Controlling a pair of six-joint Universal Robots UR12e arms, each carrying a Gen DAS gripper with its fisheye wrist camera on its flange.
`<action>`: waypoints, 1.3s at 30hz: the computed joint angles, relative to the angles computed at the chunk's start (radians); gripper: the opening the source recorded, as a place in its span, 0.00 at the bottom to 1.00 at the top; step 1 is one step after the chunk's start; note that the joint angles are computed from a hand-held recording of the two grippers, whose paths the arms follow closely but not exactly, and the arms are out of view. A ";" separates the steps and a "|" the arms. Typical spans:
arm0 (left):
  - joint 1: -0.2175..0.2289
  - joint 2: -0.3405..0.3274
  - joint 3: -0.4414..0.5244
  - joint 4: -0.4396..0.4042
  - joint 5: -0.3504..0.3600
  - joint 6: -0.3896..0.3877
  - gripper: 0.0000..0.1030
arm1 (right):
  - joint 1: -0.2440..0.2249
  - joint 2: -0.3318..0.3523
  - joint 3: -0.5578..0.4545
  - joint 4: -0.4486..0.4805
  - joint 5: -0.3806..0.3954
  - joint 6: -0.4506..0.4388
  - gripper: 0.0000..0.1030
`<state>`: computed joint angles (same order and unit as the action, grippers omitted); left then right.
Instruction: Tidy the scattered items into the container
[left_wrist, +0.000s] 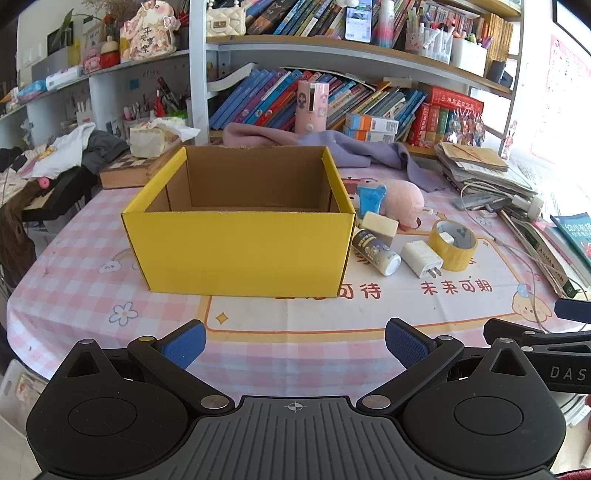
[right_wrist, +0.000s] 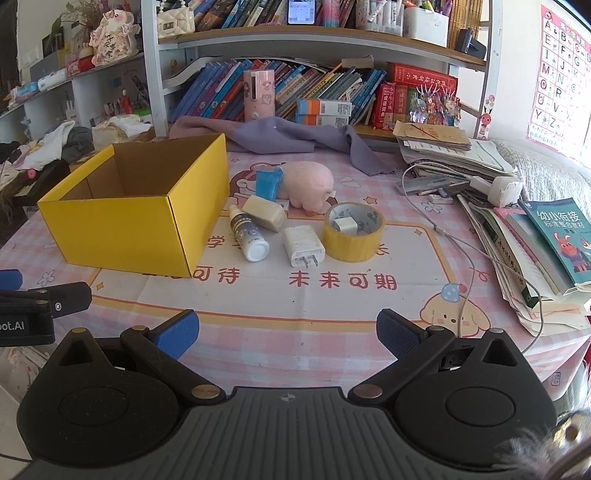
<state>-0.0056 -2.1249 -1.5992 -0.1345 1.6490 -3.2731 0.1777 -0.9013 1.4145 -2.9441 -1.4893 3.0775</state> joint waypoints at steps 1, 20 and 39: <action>0.001 0.000 0.000 0.000 0.000 -0.001 1.00 | 0.001 0.000 -0.001 0.002 -0.001 -0.001 1.00; 0.008 -0.007 0.012 -0.036 -0.005 -0.019 1.00 | 0.003 0.005 -0.008 0.008 -0.010 0.009 1.00; 0.017 -0.010 0.017 -0.050 -0.017 -0.028 1.00 | 0.008 0.019 -0.036 0.033 -0.016 0.000 1.00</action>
